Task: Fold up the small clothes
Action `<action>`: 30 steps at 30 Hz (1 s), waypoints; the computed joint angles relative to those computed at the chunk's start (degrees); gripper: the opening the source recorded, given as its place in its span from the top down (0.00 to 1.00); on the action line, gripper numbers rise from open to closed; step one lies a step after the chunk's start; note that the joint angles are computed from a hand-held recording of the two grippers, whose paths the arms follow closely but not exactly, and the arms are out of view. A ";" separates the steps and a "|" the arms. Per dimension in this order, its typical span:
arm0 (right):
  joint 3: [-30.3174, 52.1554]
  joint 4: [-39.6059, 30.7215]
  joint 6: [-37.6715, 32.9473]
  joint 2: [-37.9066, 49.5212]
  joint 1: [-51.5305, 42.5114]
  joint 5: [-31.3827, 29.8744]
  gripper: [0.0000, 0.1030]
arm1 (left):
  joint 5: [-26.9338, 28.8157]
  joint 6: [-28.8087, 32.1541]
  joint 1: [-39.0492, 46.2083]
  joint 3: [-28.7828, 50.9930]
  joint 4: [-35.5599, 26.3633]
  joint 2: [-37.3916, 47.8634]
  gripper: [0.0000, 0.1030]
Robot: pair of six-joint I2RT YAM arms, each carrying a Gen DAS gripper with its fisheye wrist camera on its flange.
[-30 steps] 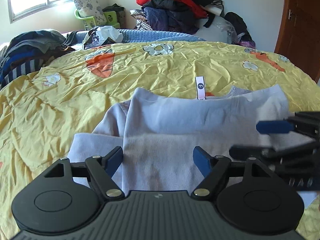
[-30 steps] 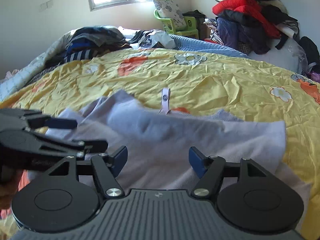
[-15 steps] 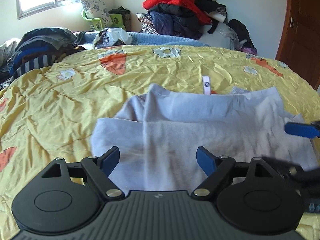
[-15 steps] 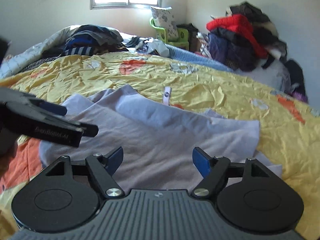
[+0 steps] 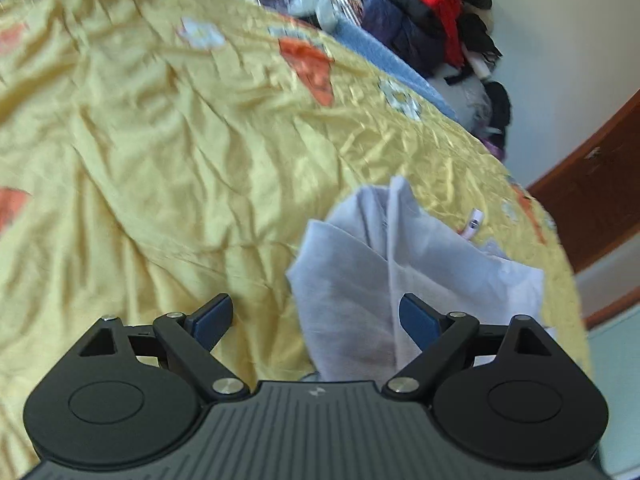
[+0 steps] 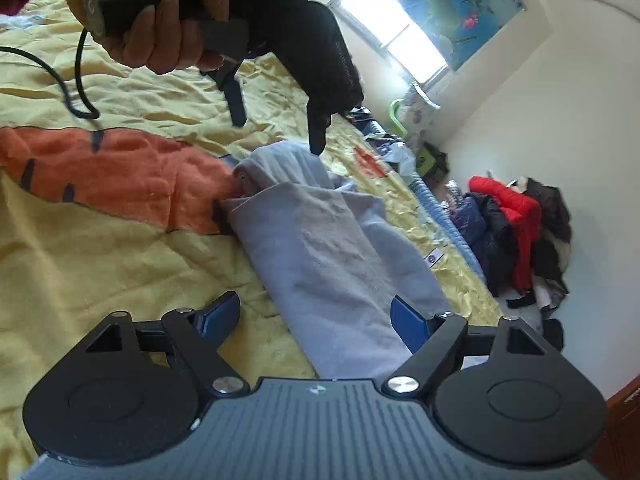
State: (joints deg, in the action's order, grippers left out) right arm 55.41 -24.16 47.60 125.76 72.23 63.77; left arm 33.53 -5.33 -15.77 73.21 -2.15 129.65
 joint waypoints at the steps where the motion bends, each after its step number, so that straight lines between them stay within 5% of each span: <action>1: 1.24 -1.13 0.40 0.85 -0.48 0.53 0.21 | 1.31 0.63 -0.08 1.94 -1.40 1.32 0.06; 6: 5.71 -0.53 -1.62 4.35 -3.93 2.47 0.21 | 6.92 2.09 -1.06 11.65 -7.26 6.78 0.00; 12: 7.89 8.19 -10.26 6.61 -8.01 3.42 0.21 | 15.09 -0.27 -2.65 24.85 -13.11 15.41 0.00; 13: 7.76 10.15 -12.12 6.64 -8.49 3.42 0.24 | 16.67 -1.42 -2.72 26.40 -12.74 16.65 0.00; 15: 7.09 14.91 -16.92 6.38 -9.84 1.18 0.47 | 18.54 -5.64 -2.89 28.87 -10.65 19.01 0.01; 17: 6.58 18.94 -20.56 6.57 -10.75 -0.27 0.67 | 18.68 -8.87 -3.00 28.98 -7.81 19.68 0.11; 19: 6.28 20.62 -22.34 6.78 -11.13 -0.58 0.75 | 15.22 -7.37 -3.79 31.14 -11.55 20.19 0.61; 21: 5.09 22.11 -22.11 6.01 -10.92 -0.99 0.80 | 11.21 -5.68 -4.48 32.09 -13.81 20.19 0.77; 24: 2.16 25.71 -22.24 4.05 -11.14 -0.71 0.85 | 7.91 -4.62 -5.12 30.00 -13.45 18.21 0.88; 30: -12.11 39.82 -17.61 -7.58 -11.09 -2.94 0.88 | 2.29 -5.85 -7.53 20.32 -8.45 8.54 0.91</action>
State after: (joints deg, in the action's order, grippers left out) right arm 43.30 15.66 29.99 118.18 61.14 60.84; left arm 35.82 -11.19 -23.31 93.53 -10.60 138.19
